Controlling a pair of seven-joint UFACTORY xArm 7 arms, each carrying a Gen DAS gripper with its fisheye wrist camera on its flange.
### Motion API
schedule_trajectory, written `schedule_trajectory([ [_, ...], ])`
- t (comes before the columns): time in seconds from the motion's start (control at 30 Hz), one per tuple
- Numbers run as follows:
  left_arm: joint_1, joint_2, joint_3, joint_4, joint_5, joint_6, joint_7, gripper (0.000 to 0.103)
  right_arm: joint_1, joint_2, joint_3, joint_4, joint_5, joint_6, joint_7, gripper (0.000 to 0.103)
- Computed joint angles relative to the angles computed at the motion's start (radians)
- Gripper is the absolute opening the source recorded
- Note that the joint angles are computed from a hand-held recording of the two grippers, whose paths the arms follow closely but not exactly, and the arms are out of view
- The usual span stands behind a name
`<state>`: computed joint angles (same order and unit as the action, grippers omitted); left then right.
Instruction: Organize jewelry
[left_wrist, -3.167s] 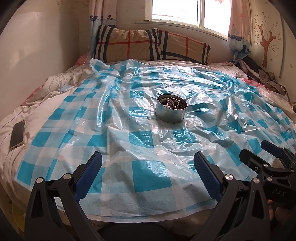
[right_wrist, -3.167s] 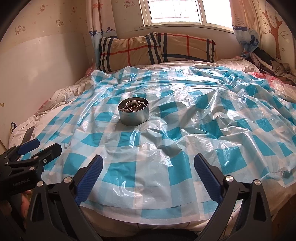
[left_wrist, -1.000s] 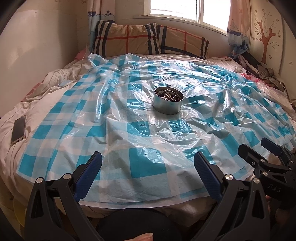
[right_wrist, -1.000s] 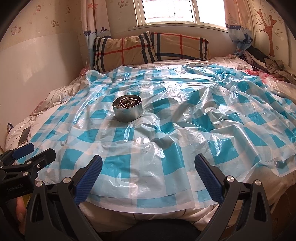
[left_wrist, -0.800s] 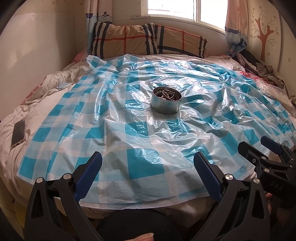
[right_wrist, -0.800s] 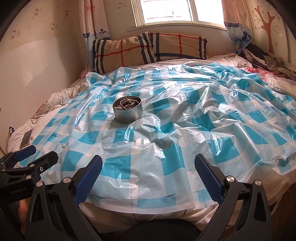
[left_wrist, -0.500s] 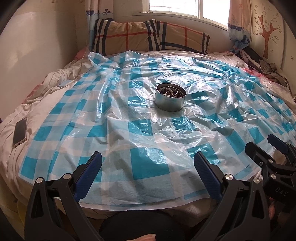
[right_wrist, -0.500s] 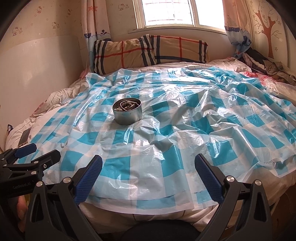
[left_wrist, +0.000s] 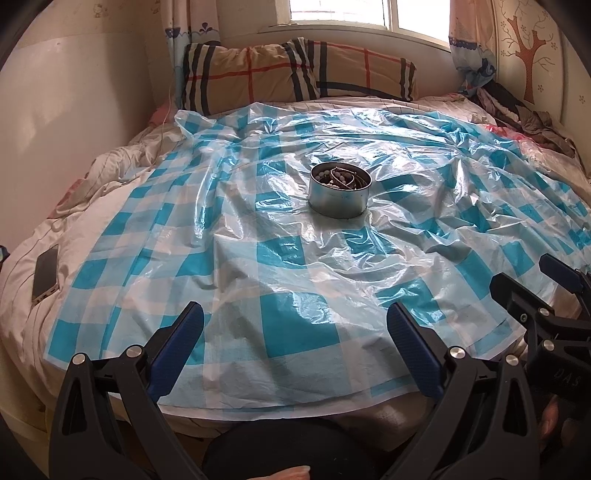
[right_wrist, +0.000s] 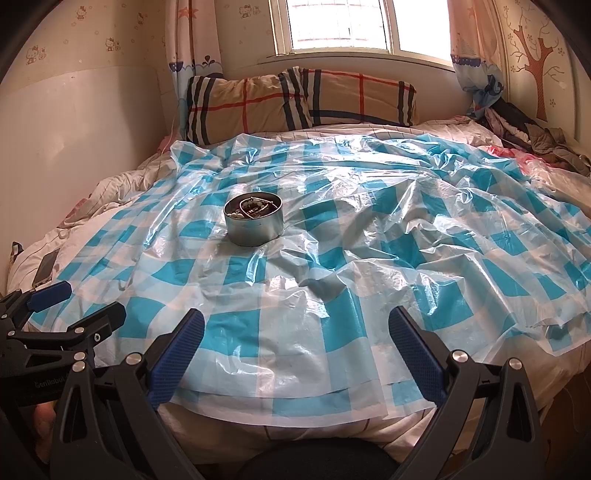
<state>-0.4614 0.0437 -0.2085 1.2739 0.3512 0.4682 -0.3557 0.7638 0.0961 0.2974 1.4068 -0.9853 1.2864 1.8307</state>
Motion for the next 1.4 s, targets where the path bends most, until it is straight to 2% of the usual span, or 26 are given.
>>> schedule_trajectory([
  [0.6, -0.006, 0.018, 0.004, 0.029, -0.015, 0.038, 0.019, 0.095, -0.005, -0.006, 0.001, -0.007, 0.003, -0.005, 0.000, 0.096],
  [1.4, -0.013, 0.019, 0.005, 0.035, 0.050, 0.064, -0.024, 0.095, -0.013, -0.015, 0.005, -0.018, 0.006, -0.014, 0.000, 0.096],
])
